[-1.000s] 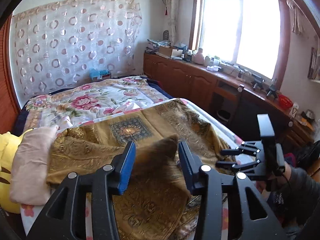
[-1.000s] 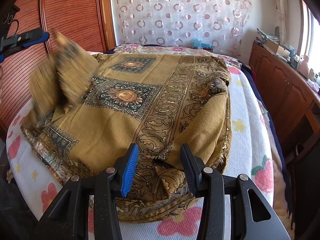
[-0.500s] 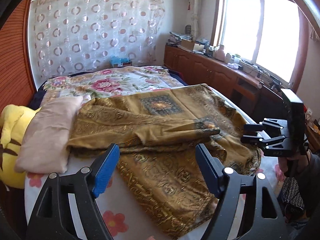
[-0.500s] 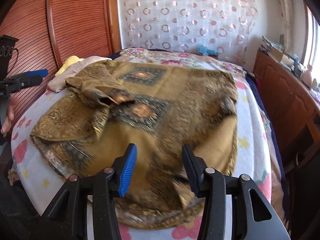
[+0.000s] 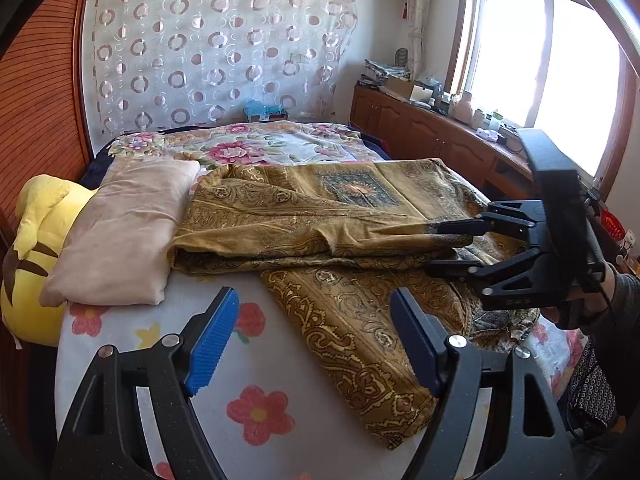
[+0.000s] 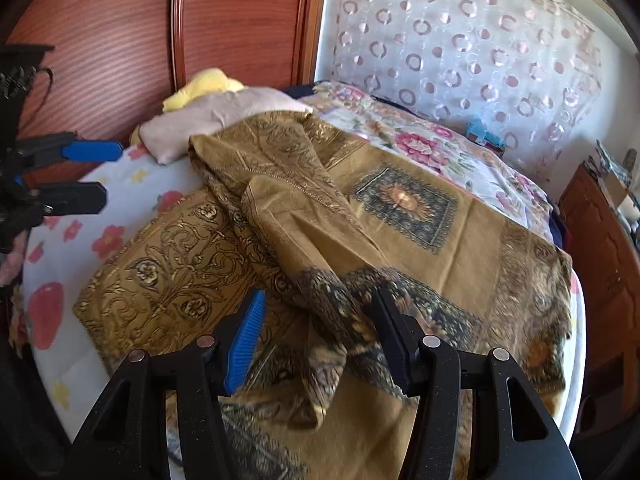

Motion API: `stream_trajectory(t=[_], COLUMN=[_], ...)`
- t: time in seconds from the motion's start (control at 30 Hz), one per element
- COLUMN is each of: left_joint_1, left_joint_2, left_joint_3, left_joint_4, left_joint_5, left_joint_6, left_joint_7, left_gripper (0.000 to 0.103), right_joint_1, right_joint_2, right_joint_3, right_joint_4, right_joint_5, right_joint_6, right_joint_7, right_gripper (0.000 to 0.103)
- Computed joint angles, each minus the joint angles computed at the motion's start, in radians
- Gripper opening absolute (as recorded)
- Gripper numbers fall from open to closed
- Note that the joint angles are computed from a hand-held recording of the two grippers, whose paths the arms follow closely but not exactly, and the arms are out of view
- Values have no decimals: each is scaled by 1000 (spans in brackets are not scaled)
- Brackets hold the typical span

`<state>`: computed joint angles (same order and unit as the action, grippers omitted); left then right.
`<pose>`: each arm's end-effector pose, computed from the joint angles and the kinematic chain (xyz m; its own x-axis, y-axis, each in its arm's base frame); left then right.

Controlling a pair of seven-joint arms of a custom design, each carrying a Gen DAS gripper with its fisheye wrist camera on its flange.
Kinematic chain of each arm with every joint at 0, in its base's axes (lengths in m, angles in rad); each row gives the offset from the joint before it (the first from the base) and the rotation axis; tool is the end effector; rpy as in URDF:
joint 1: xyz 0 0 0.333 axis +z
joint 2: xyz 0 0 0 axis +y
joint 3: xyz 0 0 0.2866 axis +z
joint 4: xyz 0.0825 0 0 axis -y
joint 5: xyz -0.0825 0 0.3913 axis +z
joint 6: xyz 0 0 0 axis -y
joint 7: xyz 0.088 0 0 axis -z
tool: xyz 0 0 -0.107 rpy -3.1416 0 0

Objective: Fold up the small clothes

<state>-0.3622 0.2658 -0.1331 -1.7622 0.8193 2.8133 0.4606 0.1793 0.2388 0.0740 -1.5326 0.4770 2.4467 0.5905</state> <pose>0.5791 -0.3446 0.4645 -0.1057 -0.9854 0.1335 -0.6347 -0.0365 -0.7719 0.6628 0.1663 0.5668 0.7614 -0.6212 0.1855 -0.3533 -0.6375 -0.6847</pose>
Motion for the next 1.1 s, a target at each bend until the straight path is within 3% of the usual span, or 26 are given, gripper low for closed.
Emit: stream_trajectory(t=[0.1, 0.23, 0.27, 0.3, 0.33, 0.37, 0.5, 0.67, 0.87, 1.1], left_joint_1=[-3, 0, 1, 1, 1, 1, 1, 13, 11, -2], left_joint_2=[-4, -7, -7, -7, -7, -8, -15, -23, -22, -7], left_joint_3=[5, 5, 4, 4, 4, 4, 8, 5, 2, 1], left_joint_4=[-8, -15, -15, -16, -16, -16, -24, -42, -36, -9], left_joint_5=[13, 18, 18, 20, 20, 21, 39, 35, 42, 46], left_joint_6=[2, 8, 8, 9, 8, 8, 19, 41, 46, 43], left_joint_7=[-17, -27, -26, -27, -27, -29, -47, -44, -49, -35], left_gripper=[79, 79, 79, 79, 79, 79, 79, 79, 79, 79], right_joint_1=[32, 33, 29, 26, 17, 11, -61, -79, -76, -65], right_joint_2=[66, 135, 138, 155, 164, 162, 71, -37, -134, -163], right_joint_3=[-16, -11, -6, -1, 8, 11, 68, 42, -18, -69], right_joint_4=[79, 168, 173, 200, 217, 214, 112, 13, -120, -212], right_joint_5=[-107, -141, -137, -131, -114, -101, 125, 315, 328, 130], right_joint_6=[-9, -49, -55, -71, -93, -84, -32, 8, 91, 137], right_joint_7=[72, 120, 119, 118, 107, 100, -32, -111, -85, 59], right_gripper=[57, 53, 45, 24, 11, 9, 7, 7, 7, 7])
